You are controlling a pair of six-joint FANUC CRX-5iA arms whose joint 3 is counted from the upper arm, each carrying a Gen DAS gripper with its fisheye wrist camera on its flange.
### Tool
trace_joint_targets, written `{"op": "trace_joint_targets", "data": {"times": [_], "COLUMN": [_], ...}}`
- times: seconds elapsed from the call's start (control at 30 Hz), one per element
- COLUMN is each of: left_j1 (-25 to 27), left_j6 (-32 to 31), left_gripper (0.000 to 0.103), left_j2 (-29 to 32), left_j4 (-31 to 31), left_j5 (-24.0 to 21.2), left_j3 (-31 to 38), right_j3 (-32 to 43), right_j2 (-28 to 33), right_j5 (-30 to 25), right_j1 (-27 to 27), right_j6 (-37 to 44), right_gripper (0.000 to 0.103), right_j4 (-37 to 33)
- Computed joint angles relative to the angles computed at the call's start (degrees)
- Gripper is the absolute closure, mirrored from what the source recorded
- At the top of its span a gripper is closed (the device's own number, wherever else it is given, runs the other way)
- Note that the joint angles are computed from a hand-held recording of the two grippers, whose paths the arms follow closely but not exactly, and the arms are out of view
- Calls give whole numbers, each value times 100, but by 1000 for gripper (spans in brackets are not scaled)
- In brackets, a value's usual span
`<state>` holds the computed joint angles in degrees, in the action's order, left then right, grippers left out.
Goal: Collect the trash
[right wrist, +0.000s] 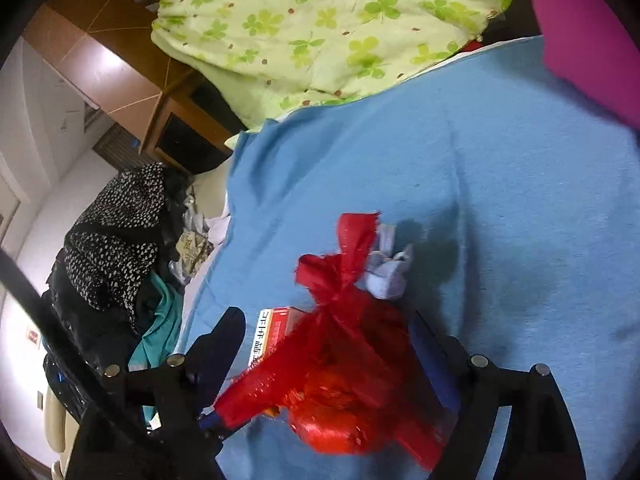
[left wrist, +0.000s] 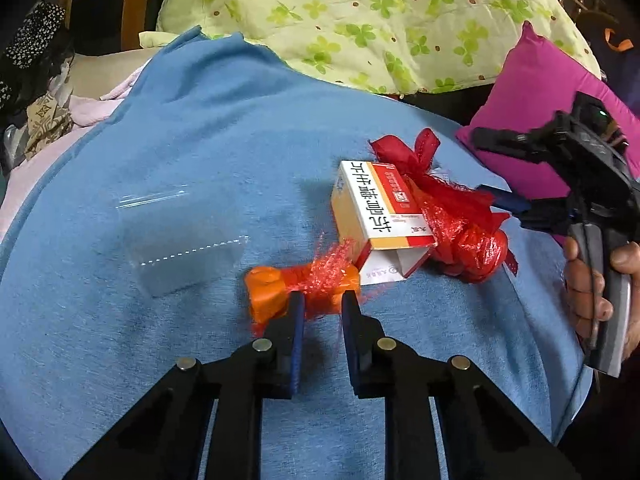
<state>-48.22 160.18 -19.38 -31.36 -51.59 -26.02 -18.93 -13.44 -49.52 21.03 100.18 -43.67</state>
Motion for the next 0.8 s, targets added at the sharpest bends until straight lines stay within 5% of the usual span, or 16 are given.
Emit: {"op": "trace_joint_targets", "data": {"times": [0.1, 0.2, 0.27, 0.37, 0.53, 0.7, 0.73, 0.8], "left_j1": [-3, 35, -150, -136, 23, 1, -27, -61], "left_j6": [8, -93, 48, -151, -595, -657, -659, -656], "left_gripper": [83, 67, 41, 40, 36, 36, 36, 41], "left_j2": [-81, -147, -95, -47, 265, 430, 475, 492], "left_j4": [-71, -71, -333, -346, -208, -320, -361, -434], "left_j5": [-101, 21, -141, -2, -53, -163, -203, -247], "left_j3": [-23, -71, 29, 39, 208, 326, 362, 383], "right_j3": [106, 102, 112, 63, 262, 185, 160, 76], "right_j2": [228, 404, 503, 577, 643, 514, 463, 317], "right_j5": [126, 313, 392, 516, -65, -214, -223, -184], "right_j1": [357, 611, 762, 1056, 1002, 1088, 1081, 1026], "right_j6": [-362, -640, -768, -1041, -672, -713, -771, -897], "right_gripper": [44, 45, 45, 45, 46, 82, 97, 103], "right_j4": [458, 783, 1022, 1605, 1636, 1877, 1895, 1930]}}
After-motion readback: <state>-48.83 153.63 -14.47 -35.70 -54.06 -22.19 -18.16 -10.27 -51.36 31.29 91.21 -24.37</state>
